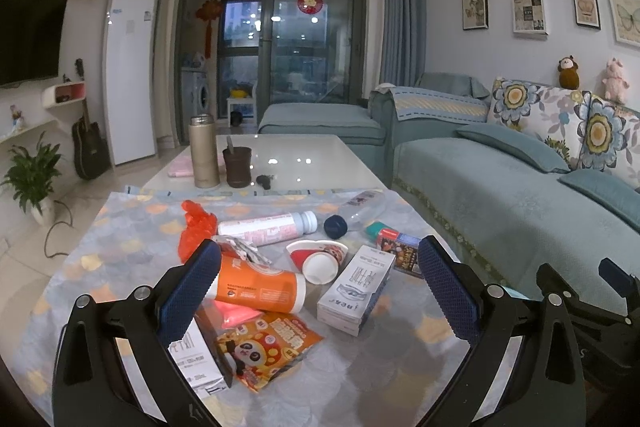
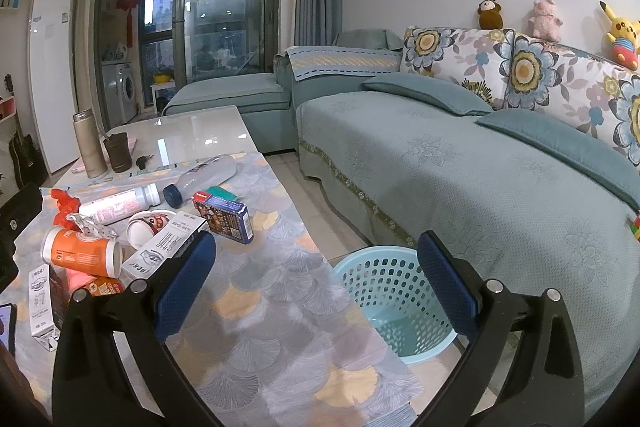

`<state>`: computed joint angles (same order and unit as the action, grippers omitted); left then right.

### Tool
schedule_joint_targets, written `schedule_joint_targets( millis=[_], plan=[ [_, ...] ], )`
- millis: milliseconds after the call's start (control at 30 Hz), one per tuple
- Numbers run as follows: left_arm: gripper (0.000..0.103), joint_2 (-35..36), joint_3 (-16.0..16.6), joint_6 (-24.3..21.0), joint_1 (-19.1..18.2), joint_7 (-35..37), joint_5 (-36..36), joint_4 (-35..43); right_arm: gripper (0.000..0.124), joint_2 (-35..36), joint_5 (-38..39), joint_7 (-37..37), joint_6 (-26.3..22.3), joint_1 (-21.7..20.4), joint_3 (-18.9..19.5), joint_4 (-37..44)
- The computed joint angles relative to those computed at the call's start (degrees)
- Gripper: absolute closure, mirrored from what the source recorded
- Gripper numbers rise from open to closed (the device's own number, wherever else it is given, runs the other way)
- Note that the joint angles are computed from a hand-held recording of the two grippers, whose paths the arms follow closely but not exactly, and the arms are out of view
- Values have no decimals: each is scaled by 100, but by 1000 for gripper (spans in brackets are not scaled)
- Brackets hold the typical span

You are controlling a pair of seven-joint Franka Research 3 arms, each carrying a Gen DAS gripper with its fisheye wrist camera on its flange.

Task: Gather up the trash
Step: 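Move both tools toward the cluttered coffee table, then grasp the orange paper cup with the left tool while the right tool grasps the toothpaste box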

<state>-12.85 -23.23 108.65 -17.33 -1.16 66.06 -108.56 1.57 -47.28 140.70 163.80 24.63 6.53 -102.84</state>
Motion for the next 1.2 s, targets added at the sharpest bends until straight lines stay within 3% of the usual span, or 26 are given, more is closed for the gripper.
schedule_joint_targets(
  millis=[400, 533, 633, 700, 967, 1133, 1200],
  plan=[
    [7, -113, 78, 170, 23, 74, -179, -37, 29, 32, 56, -54, -46, 18, 7, 33],
    [7, -666, 258, 721, 181, -3, -398, -369, 29, 162, 385, -388, -171, 88, 5, 174],
    [7, -997, 204, 710, 410, 22, -530, -568, 29, 284, 595, -632, -196, 181, -11, 285],
    [7, -1206, 211, 752, 535, 109, -644, -762, 31, 354, 986, -1040, -162, 205, -12, 351],
    [7, -1813, 668, 1783, 844, 565, -1538, -1615, 57, 1261, 1968, -2552, -298, 481, -96, 1370],
    [9, -1852, 1277, 2778, 882, 1099, -2514, -2117, 63, 2263, 3004, -3864, -846, 477, 93, 2645],
    [10, -1809, 1348, 2986, 981, 1134, -2796, -2244, 63, 2671, 3284, -4245, -1153, 512, 103, 3240]
  ],
)
